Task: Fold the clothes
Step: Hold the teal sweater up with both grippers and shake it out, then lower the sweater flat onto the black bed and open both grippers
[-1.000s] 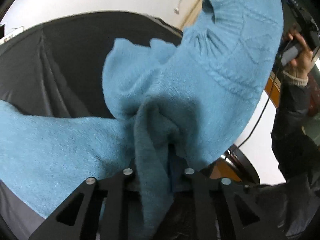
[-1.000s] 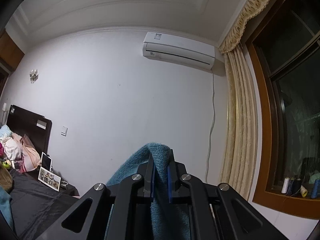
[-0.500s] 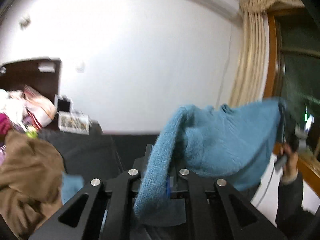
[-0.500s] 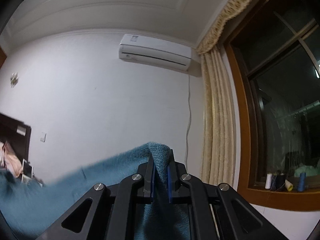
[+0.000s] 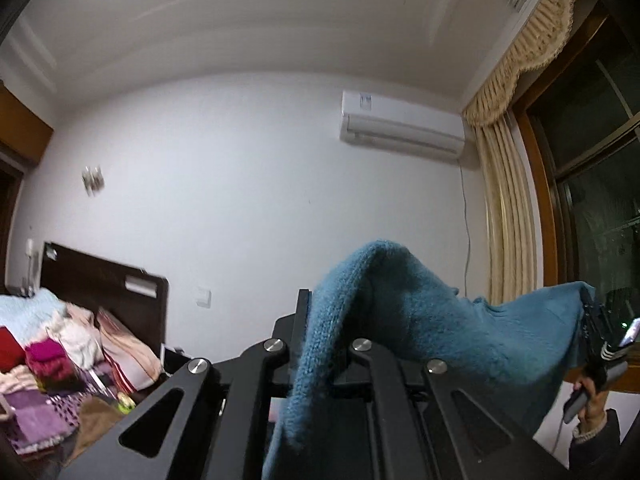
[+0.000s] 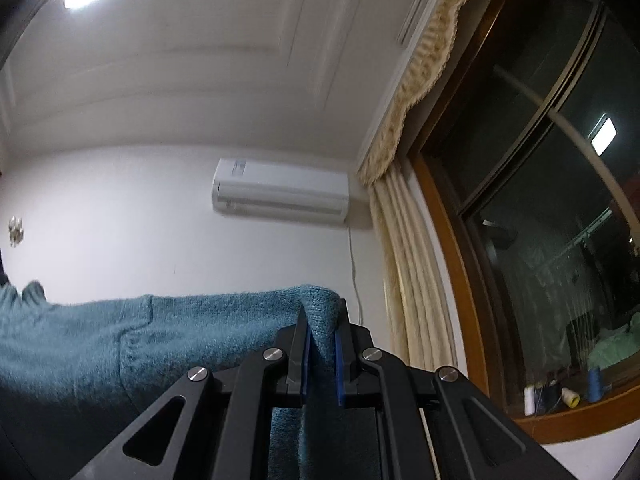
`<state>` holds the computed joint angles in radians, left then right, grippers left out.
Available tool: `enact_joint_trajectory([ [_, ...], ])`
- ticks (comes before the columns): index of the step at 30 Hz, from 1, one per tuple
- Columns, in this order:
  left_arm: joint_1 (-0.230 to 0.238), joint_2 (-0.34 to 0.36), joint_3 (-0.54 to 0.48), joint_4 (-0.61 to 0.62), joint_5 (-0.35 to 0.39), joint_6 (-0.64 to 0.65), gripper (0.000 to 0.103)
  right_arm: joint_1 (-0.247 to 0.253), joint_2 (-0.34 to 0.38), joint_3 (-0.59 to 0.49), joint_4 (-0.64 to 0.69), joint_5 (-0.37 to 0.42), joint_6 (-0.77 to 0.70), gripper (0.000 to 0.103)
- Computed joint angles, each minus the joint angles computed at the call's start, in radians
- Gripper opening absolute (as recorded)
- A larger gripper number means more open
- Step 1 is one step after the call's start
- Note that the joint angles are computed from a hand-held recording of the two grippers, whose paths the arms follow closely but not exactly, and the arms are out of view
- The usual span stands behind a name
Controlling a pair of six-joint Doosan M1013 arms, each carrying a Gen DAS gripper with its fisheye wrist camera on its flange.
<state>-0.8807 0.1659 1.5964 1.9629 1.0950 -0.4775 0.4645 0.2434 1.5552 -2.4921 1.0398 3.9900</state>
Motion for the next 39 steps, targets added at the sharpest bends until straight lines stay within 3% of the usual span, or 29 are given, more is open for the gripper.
enact_joint_trajectory([
  [7, 0.007, 0.014, -0.004, -0.008, 0.05, 0.023, 0.006, 0.021, -0.01, 0.006, 0.007, 0.064, -0.037, 0.009],
  [12, 0.056, 0.047, -0.036, -0.1, 0.034, 0.067, 0.006, 0.022, 0.051, -0.082, 0.09, -0.031, -0.147, 0.01],
  [16, 0.129, 0.089, -0.08, -0.254, -0.054, 0.121, 0.006, 0.025, 0.163, -0.212, 0.215, -0.128, -0.332, 0.01],
  [21, 0.248, 0.206, -0.179, -0.51, -0.135, 0.287, 0.006, 0.016, 0.314, -0.405, 0.497, -0.318, -0.614, 0.01],
  [26, 0.361, 0.312, -0.255, -0.785, -0.241, 0.426, 0.006, 0.014, 0.464, -0.59, 0.855, -0.414, -1.026, 0.01],
  [33, 0.449, 0.45, -0.365, -1.058, -0.27, 0.639, 0.006, 0.005, 0.635, -0.825, 1.301, -0.387, -1.525, 0.009],
  [39, 0.479, 0.547, -0.487, -1.212, -0.192, 0.831, 0.007, -0.006, 0.753, -1.022, 1.596, -0.288, -1.862, 0.01],
])
